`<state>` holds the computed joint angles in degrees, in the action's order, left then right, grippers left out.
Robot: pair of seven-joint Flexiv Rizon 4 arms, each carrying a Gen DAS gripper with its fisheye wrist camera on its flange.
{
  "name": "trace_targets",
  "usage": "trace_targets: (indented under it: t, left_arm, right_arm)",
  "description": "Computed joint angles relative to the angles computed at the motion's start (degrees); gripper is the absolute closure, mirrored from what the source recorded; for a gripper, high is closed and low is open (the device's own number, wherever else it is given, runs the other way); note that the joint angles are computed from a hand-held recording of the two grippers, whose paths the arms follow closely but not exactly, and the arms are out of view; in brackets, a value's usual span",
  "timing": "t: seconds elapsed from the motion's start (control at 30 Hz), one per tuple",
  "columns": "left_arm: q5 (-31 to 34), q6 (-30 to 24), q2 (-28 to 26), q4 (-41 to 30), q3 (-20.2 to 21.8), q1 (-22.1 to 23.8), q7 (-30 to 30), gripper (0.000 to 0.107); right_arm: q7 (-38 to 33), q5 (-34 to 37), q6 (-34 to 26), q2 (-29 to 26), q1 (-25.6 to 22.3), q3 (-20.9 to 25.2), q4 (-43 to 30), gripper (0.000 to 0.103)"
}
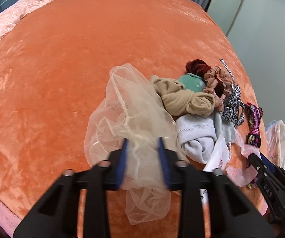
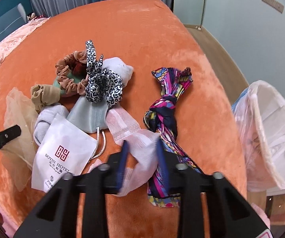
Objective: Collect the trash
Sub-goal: 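Lift the beige tulle with the left gripper and carry it toward the trash bin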
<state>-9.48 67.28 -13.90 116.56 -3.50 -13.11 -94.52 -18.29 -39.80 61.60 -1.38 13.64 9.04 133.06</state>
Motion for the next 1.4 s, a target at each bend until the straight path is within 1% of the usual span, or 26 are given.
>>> trace_targets:
  t: [0.07, 0.17, 0.37, 0.6, 0.7, 0.87, 1.0, 1.13, 1.2, 1.3, 1.37, 1.4]
  left_arm:
    - [0.18, 0.16, 0.35, -0.03, -0.02, -0.14, -0.11, 0.096]
    - [0.10, 1.12, 1.93, 0.50, -0.11, -0.32, -0.10, 0.100]
    - [-0.10, 3.01, 6.08, 0.86, -0.62, -0.88, 0.53, 0.102]
    - [-4.66, 4.89, 10.40, -1.58, -3.46, -3.33, 6.69, 0.102]
    - [-6.60, 4.93, 10.27, -3.88, -4.82, -5.11, 8.66, 0.102]
    - [-9.31, 4.40, 8.22, -9.47, -7.56, -8.56, 12.55, 0.102]
    - [-10.94, 3.52, 4.96, -14.14, -9.73, -11.05, 14.82, 0.102]
    - [-10.14, 2.42, 2.62, -17.27, -9.96, -12.81, 14.73, 0.102]
    - [-10.70, 2.76, 2.31, -17.29, -9.99, -13.01, 15.14, 0.102]
    - [-11.11, 2.67, 2.41, -16.60, -9.40, -12.94, 14.75, 0.102]
    - [-9.70, 2.33, 2.42, -16.35, -8.77, -13.56, 12.74, 0.102]
    - [-9.49, 1.83, 2.44, -16.21, -8.57, -13.30, 12.78, 0.102]
  right_arm:
    - [0.07, 0.12, 1.04, 0.61, -0.25, -0.03, 0.25, 0.090]
    - [0.39, 0.06, 2.25, 2.08, -0.76, 0.06, 0.34, 0.095]
    - [1.04, -3.16, 3.63, 7.14, -2.64, 1.03, -0.35, 0.097]
    - [0.60, -6.28, 4.88, 14.63, -6.91, 2.48, -1.21, 0.097]
    - [-0.90, -6.06, 5.07, 18.32, -9.34, 2.67, -1.03, 0.097]
    - [-3.19, -6.14, 5.80, 22.78, -14.38, 2.61, 0.20, 0.097]
    - [-6.63, -3.44, 5.44, 26.28, -17.87, 1.53, 1.87, 0.097]
    - [-10.12, 0.46, 4.08, 29.10, -19.85, 1.32, 3.45, 0.097]
    - [-12.26, 2.82, 3.45, 29.87, -19.72, 1.39, 4.39, 0.097]
    - [-11.97, 3.74, 4.51, 28.93, -20.59, 2.55, 5.39, 0.097]
    - [-11.22, 3.93, 6.00, 28.44, -21.30, 2.78, 6.03, 0.097]
    - [-11.34, 4.25, 6.70, 28.00, -21.43, 2.49, 6.08, 0.097]
